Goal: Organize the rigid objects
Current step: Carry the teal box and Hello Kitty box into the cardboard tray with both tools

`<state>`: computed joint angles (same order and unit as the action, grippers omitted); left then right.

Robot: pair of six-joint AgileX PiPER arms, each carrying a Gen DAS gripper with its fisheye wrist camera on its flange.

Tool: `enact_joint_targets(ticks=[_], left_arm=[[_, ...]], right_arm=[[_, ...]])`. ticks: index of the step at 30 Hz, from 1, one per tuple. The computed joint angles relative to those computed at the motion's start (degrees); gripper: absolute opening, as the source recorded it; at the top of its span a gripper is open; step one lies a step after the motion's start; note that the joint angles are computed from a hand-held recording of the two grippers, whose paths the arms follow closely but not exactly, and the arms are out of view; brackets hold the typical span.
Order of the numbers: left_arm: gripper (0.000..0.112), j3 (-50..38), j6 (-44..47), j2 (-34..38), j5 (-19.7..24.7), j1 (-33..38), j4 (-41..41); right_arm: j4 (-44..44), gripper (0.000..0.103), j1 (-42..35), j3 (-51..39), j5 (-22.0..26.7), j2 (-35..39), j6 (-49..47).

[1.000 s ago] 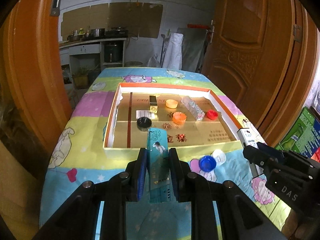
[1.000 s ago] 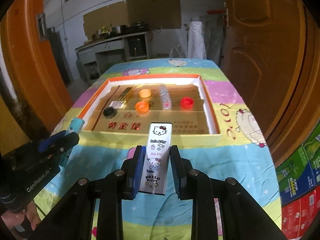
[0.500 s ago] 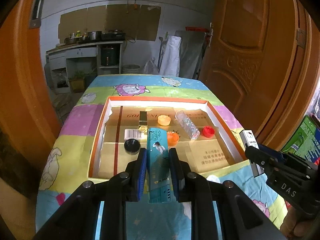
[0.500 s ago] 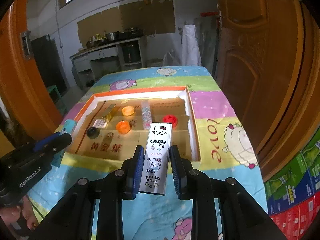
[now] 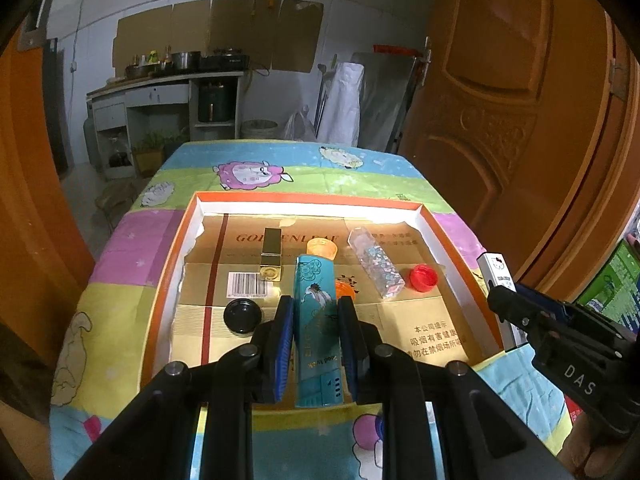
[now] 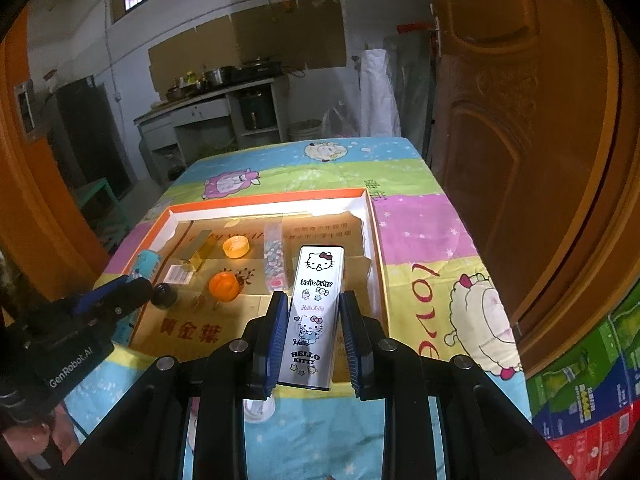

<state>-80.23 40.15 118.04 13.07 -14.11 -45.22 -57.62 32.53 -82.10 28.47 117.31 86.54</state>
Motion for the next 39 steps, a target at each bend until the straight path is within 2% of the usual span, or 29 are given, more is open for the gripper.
enact_joint_targets(ticks=[1,7,15,39], left_arm=[[0.022,-0.34,-0.58,0.37,0.03,-0.07,0.51],[0.022,-4.18,-7.79,3.43,0.92,-0.32,7.39],[0.022,-7.55,-13.41,6.09,2.06,-0.94,12.41],[0.022,-14.46,-24.4,12.15,5.07,-1.13,22.13]], right_arm=[[0.32,0.028,-0.13,-0.37,-0.11,0.4,-0.28],[2.64,0.028,-1.47,-2.74,-1.31,2.65,-3.11],[6.82,0.028,-3.28,-5.95,-2.62,5.64,-7.66],[15.32,0.028,-5.24,-10.76,-4.54,11.21,-16.85]])
